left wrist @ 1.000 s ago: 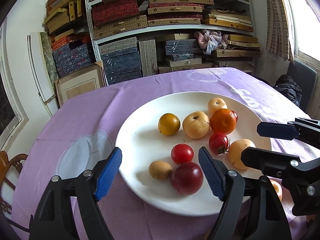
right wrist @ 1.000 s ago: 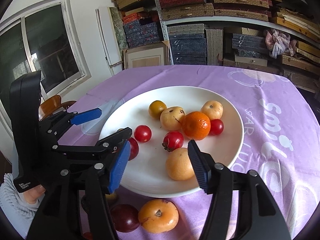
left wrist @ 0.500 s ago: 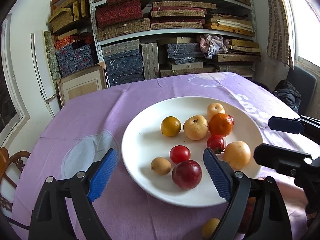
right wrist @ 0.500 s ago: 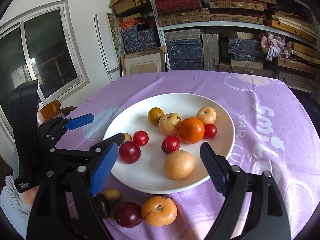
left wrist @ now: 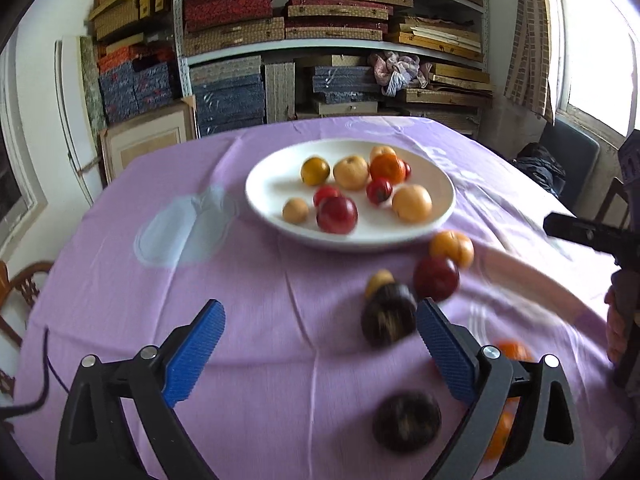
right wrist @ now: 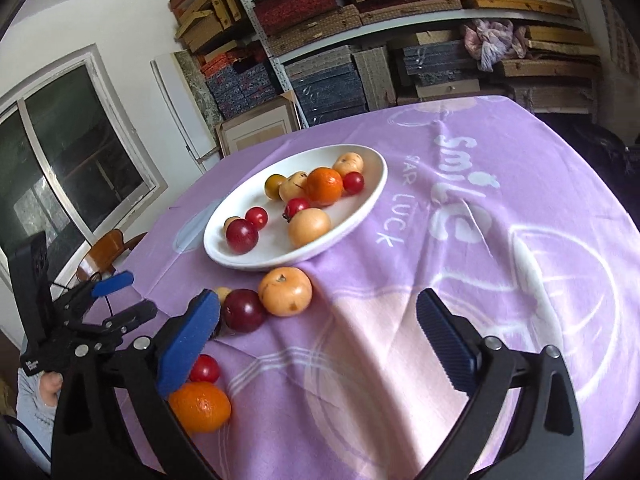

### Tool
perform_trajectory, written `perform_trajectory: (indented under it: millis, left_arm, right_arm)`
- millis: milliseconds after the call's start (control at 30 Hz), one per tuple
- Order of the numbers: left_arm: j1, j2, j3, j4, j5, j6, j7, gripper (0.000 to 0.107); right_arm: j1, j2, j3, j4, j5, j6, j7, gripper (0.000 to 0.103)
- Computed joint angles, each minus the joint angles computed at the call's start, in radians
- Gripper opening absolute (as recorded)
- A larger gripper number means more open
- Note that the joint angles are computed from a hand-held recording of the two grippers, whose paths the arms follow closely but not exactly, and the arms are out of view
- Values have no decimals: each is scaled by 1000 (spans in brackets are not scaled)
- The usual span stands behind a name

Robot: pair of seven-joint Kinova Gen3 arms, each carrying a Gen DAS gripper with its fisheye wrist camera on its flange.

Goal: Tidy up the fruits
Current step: 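Lower the left tool onto a dark brown fruit and close on it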

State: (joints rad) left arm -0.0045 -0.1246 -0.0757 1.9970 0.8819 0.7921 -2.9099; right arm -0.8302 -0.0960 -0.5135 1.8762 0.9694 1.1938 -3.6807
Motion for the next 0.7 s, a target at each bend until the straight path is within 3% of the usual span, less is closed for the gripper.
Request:
perform_trajectory:
  millis: [67,167,300,533,700]
  left_arm:
    - [-4,-16,-29,33,0,30,-37,97]
    - [-11,-66,-38,105,6,-6,-95,97]
    - [5,-77,-48,118,-13,1,-104,97]
    - [20,-39,-10,75,-99,25,-18,97]
    - [22,-1,40,39,-203,9,108,97]
  right_arm:
    - [-1,-14,-6,26,-10,-3,-50,97]
    - [13,-46,-16,60,-1,-25,-111,97]
    - [38,-63,-48,72,15,-24,-139,98]
    - [64,-72,-57,69,-7,-49,-124,99]
    - [82,-75,-61,68,-15,-63,-109,99]
